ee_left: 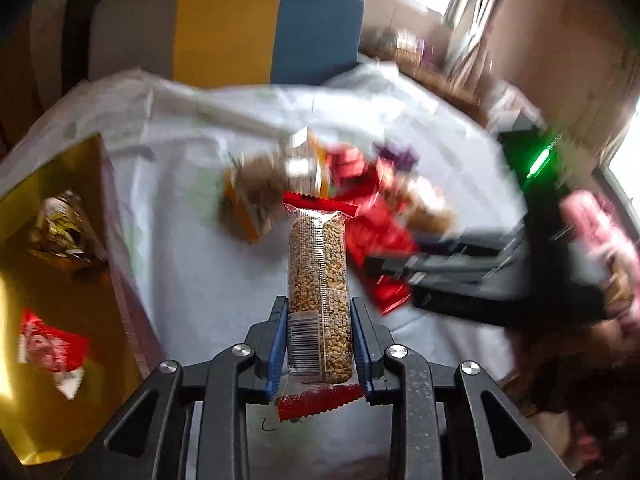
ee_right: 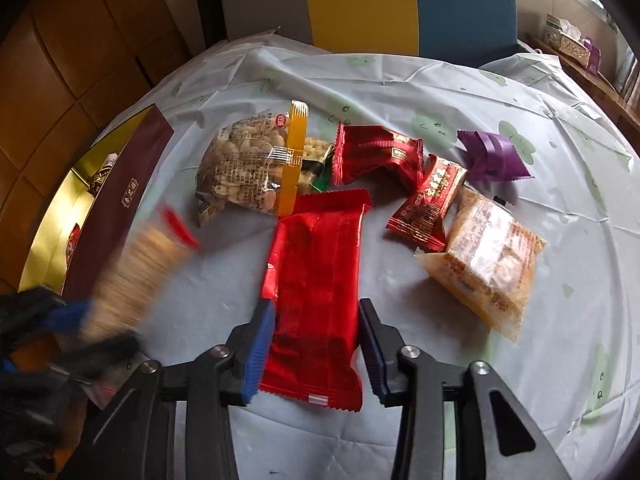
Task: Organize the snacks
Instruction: 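Lift the sesame bar and release it into the gold box with the left gripper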
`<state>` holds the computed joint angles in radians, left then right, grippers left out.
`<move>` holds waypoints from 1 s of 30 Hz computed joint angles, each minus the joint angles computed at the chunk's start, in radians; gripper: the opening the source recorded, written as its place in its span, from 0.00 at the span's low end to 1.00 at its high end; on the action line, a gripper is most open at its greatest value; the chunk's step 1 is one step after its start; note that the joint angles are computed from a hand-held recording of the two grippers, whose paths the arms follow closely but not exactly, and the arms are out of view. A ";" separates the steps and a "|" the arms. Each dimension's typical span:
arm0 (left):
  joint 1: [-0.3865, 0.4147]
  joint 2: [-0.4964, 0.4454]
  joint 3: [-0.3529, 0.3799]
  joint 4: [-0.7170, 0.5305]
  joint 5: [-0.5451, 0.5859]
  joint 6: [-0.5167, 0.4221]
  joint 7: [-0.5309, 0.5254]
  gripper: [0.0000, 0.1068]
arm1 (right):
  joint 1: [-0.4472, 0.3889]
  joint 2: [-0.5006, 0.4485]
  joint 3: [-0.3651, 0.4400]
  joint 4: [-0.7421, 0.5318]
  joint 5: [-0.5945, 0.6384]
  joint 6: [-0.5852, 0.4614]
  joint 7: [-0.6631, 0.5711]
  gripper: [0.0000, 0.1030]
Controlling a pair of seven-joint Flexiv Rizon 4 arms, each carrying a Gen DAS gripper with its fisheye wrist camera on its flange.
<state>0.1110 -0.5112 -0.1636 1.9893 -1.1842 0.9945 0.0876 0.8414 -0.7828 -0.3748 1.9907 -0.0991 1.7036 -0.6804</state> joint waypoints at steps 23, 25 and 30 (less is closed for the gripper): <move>0.135 -0.149 -0.033 -0.190 0.120 0.189 -0.497 0.61 | 0.036 0.007 -0.059 -0.016 -0.128 -0.109 0.098 0.43; 0.145 -0.134 -0.058 -0.157 0.094 0.269 -0.440 0.62 | 0.040 0.004 -0.065 -0.016 -0.139 -0.111 0.106 0.42; 0.194 -0.097 -0.170 -0.090 -0.062 0.490 -0.243 0.68 | 0.043 0.008 -0.068 -0.007 -0.149 -0.107 0.124 0.40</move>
